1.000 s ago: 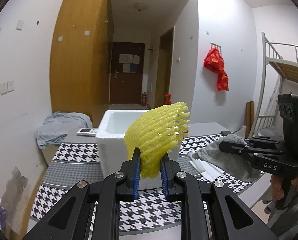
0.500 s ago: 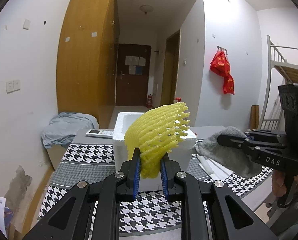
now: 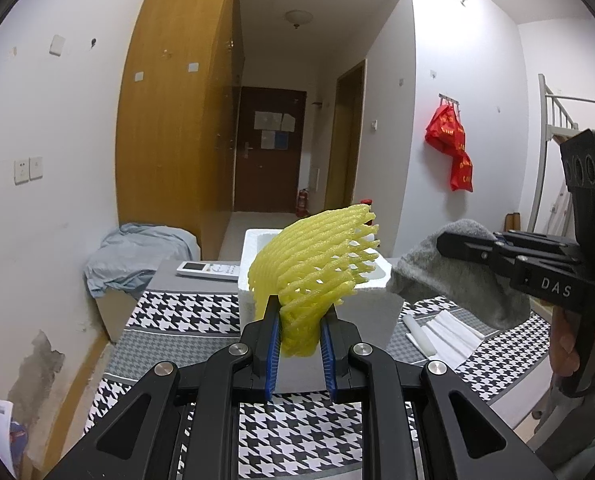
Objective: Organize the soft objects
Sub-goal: 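Lower the grey sock into the foam box and open the right gripper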
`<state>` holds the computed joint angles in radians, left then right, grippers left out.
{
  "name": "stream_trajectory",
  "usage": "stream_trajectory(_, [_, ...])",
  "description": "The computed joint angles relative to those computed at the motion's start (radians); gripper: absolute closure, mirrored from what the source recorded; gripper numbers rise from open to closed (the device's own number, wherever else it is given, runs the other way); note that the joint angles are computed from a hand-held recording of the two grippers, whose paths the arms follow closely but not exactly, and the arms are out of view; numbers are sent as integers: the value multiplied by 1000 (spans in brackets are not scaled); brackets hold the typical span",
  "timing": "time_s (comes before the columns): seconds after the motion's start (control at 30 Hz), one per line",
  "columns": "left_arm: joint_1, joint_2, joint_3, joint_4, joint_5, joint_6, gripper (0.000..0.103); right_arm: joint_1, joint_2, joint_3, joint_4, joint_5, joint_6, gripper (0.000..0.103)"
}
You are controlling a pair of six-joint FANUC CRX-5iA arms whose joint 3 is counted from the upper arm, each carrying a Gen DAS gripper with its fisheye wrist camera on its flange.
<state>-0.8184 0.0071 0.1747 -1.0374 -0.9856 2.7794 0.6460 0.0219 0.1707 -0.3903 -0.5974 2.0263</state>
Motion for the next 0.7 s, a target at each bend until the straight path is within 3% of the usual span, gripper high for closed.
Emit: stream_trajectory(0.7, [9,3,9,-6,-24,13,84,5,61,99,8,-7,13,92])
